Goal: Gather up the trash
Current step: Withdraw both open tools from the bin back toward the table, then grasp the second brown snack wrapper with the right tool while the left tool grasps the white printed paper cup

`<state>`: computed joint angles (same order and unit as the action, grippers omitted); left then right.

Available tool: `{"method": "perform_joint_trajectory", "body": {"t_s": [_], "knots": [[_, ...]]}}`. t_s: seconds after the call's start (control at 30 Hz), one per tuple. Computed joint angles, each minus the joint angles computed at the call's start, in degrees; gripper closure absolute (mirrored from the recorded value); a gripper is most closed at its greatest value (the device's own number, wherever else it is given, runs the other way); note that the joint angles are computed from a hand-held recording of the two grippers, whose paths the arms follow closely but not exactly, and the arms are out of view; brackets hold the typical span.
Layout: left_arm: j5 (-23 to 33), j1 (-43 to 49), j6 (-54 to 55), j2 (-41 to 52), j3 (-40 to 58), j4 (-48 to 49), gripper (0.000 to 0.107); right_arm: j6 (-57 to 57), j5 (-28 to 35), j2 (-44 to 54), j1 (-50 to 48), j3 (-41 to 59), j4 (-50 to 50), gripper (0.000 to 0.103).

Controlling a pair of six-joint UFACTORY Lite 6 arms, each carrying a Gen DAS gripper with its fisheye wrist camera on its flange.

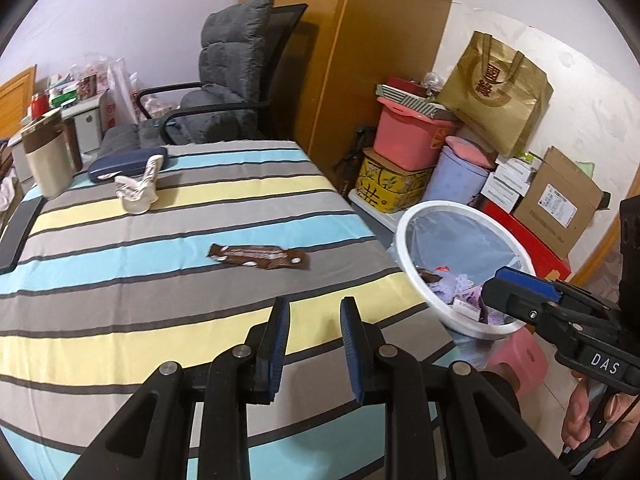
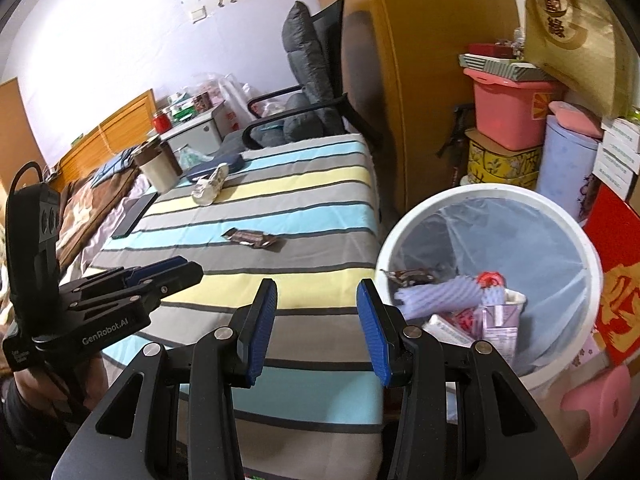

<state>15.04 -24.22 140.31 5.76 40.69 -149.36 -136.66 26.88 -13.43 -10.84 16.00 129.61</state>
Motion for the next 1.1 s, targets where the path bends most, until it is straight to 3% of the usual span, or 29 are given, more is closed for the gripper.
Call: {"method": "perform_joint_trajectory", "body": {"t_s": [0.23,0.6,1.1], "knots": [[0.8,5.4,-3.5,0.0,-1.0,5.0,0.081,-4.3,-0.9,4.4,6.3,3.1,4.9,0.059],[0.8,16.3,-17.6,2.4,3.9,24.1,0.081,-9.1,-3.3,15.7,13.3,13.8,9.7,0.055],[-1.1,24.0,-40.0,15.0,21.5,47.6,0.081,-12.7,-5.9,31.8,16.2,29.3,7.1,0.054]]}}
